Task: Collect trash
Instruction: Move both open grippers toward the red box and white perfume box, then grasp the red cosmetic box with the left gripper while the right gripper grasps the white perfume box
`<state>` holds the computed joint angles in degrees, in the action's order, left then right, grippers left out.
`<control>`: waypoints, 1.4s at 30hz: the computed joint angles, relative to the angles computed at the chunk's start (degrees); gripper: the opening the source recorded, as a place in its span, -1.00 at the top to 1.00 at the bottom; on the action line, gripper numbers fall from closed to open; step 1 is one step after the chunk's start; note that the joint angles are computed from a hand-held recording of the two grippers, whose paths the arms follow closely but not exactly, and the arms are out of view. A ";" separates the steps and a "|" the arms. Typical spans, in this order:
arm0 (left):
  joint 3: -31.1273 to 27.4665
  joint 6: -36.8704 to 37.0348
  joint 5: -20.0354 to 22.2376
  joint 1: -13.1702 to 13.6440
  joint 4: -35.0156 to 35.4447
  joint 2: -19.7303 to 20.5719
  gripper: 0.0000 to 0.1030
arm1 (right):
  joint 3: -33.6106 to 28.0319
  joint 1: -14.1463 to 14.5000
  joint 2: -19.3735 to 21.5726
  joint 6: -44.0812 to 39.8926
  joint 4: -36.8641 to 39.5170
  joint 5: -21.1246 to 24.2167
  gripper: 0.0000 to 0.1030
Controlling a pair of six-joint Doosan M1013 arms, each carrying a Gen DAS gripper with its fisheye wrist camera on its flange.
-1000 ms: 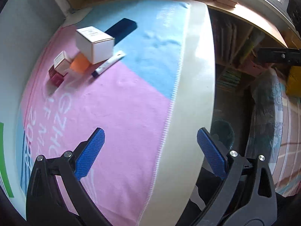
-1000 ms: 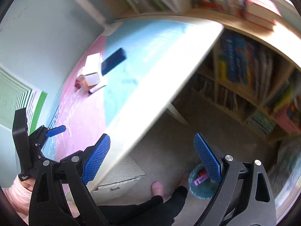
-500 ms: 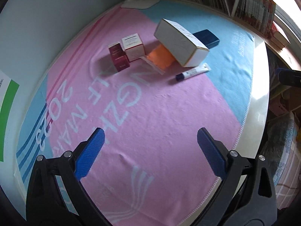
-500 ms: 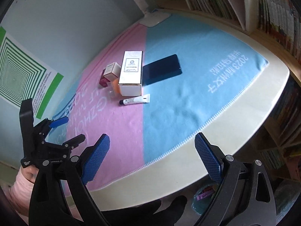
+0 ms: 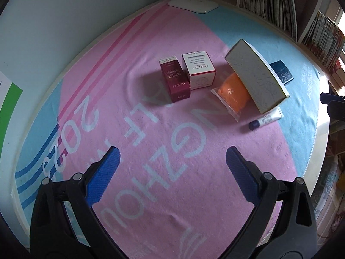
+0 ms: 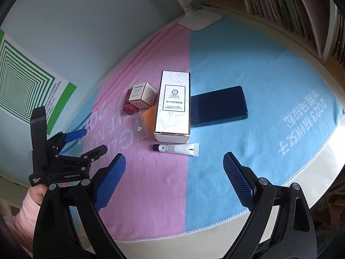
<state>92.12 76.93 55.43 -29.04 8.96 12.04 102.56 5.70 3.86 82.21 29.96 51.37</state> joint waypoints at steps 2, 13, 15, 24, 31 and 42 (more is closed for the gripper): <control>-0.50 0.53 -0.10 0.49 -0.77 0.63 -0.87 | -0.64 0.17 0.83 -0.04 0.03 0.19 -0.77; -3.34 2.68 -0.19 1.94 -2.39 4.13 -0.87 | -4.02 1.25 4.98 0.14 -0.49 1.55 -0.77; -3.78 3.02 -0.24 2.08 -2.75 4.61 -0.87 | -4.49 1.32 5.56 0.32 -0.57 1.76 -0.77; -6.47 4.60 0.13 2.58 -3.88 7.28 -0.87 | -5.90 1.45 7.13 0.92 -1.16 2.26 -0.77; -7.19 4.66 -0.05 2.76 -4.66 8.35 -0.83 | -6.56 1.63 7.99 1.82 -2.04 2.27 -0.77; -8.50 4.75 0.18 3.63 -6.43 10.09 -0.68 | -6.97 2.30 8.85 1.40 -3.20 1.65 -0.76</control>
<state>83.62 81.68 55.61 -25.41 2.53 22.13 95.59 8.00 12.70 83.61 26.76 53.02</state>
